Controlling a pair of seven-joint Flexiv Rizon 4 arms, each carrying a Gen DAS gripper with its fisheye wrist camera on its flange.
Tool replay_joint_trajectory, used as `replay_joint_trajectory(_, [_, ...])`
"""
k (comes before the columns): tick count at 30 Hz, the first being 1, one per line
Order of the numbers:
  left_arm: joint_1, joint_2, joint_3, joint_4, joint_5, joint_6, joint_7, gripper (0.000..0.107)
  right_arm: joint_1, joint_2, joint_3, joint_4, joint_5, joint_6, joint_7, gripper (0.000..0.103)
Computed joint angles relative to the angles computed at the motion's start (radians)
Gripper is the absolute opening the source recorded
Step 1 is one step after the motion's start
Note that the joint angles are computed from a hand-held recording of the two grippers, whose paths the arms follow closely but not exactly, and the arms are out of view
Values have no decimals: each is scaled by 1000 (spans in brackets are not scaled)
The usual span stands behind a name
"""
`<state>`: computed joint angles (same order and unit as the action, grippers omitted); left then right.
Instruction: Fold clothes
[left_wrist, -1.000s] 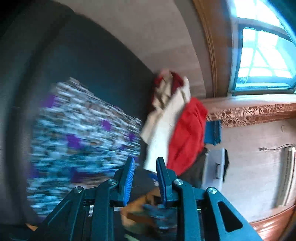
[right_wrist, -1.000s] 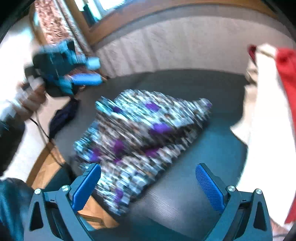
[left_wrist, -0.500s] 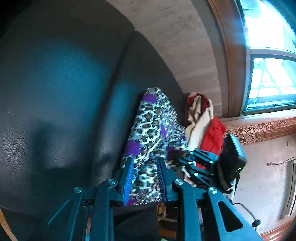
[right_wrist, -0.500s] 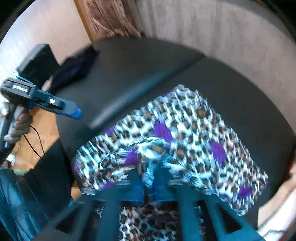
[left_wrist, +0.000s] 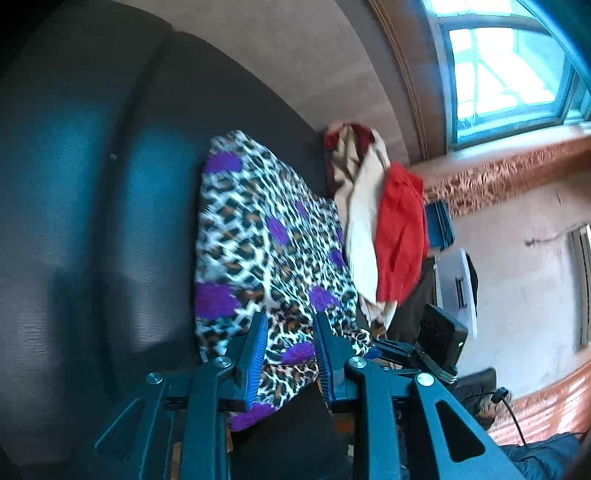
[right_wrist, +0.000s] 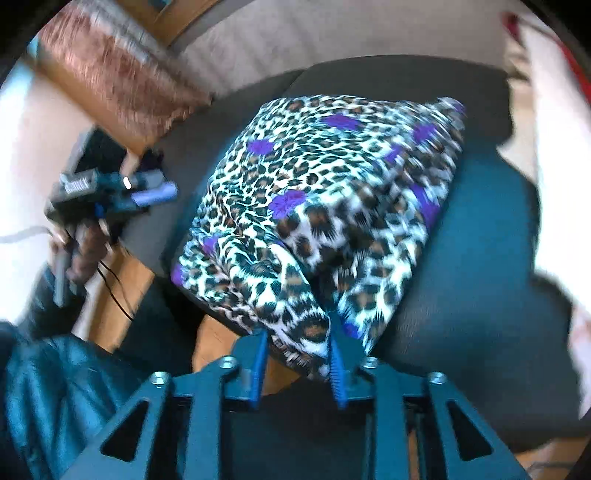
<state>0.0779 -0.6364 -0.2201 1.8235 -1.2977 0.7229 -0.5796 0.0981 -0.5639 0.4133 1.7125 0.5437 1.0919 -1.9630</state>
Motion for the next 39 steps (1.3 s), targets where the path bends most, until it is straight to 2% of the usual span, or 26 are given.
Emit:
replay_joint_trajectory(3, [-16, -2, 3, 1, 55, -13, 0, 24, -35, 29, 32, 19, 70, 44, -30, 47])
replay_joint_trajectory(5, [-35, -3, -1, 2, 72, 10, -1, 24, -56, 50, 53, 23, 119, 76, -63, 49])
replay_joint_trajectory(7, [-49, 0, -5, 11, 81, 35, 4, 24, -85, 57, 83, 4, 181, 88, -115, 59])
replay_joint_trajectory(10, [-67, 26, -11, 46, 72, 86, 58, 24, -53, 12, 53, -56, 170, 41, -101, 60])
replay_joint_trajectory(12, [-86, 56, -9, 83, 85, 127, 138, 24, -30, -40, 27, -108, 154, 1, -50, 61])
replay_joint_trajectory(13, [-96, 62, -4, 95, 109, 137, 165, 24, -15, -62, 10, -127, 142, -19, -6, 57])
replay_joint_trajectory(14, [-105, 69, 0, 106, 134, 148, 192, 24, -9, -83, 6, -142, 135, -31, 13, 49])
replay_joint_trajectory(15, [-114, 76, 3, 117, 160, 161, 217, 24, -4, -104, 3, -158, 129, -42, 32, 20])
replay_joint_trajectory(16, [-134, 70, 22, 122, 222, 186, 205, 24, 0, -110, 3, -157, 123, -41, 42, 6])
replay_joint_trajectory(17, [-151, 65, 39, 126, 288, 212, 188, 23, 4, -114, 3, -154, 118, -39, 52, 5])
replay_joint_trajectory(18, [-148, 65, 34, 137, 320, 225, 209, 18, -16, -100, 23, -137, 140, -16, 35, 5])
replay_joint_trajectory(19, [-145, 64, 30, 148, 352, 238, 230, 17, -38, -84, 44, -121, 168, 6, 13, 5])
replay_joint_trajectory(20, [-135, 63, 31, 149, 389, 222, 232, 15, -65, -61, 66, -100, 207, 39, -13, 5])
replay_joint_trajectory(21, [-126, 61, 33, 149, 427, 205, 234, 7, -89, -37, 80, -75, 244, 74, -36, 5])
replay_joint_trajectory(22, [-122, 52, 45, 140, 472, 181, 206, 2, -88, -19, 65, -51, 251, 90, -30, 5])
replay_joint_trajectory(24, [-111, 45, 49, 136, 523, 160, 175, 1, -28, -10, -21, 6, 175, 114, 84, 5])
replay_joint_trajectory(26, [-103, 38, 55, 131, 570, 137, 146, 1, -22, -37, -38, 21, 140, 106, 144, 6])
replay_joint_trajectory(29, [-89, 76, 29, 176, 568, 171, 172, 1, -102, -59, 57, 7, 214, 167, 79, 9])
replay_joint_trajectory(30, [-73, 86, 13, 185, 547, 155, 191, 2, -121, -61, 84, -10, 230, 186, 46, 9])
replay_joint_trajectory(32, [-46, 102, -6, 189, 496, 101, 222, 3, -155, -69, 136, -47, 263, 222, -25, 13])
replay_joint_trajectory(33, [-38, 109, -10, 191, 468, 82, 238, 4, -147, -77, 136, -72, 256, 229, -33, 31])
replay_joint_trajectory(34, [-32, 117, -11, 192, 439, 62, 253, 4, -137, -87, 134, -99, 246, 236, -38, 57])
replay_joint_trajectory(35, [-29, 123, -11, 196, 402, 51, 262, 4, -116, -98, 124, -117, 226, 248, -35, 65])
replay_joint_trajectory(36, [-26, 128, -10, 199, 364, 40, 270, 5, -87, -109, 99, -138, 188, 246, -13, 69])
replay_joint_trajectory(39, [-9, 145, -4, 211, 216, -11, 298, 14, 3, -161, 13, -207, 61, 225, 99, 69])
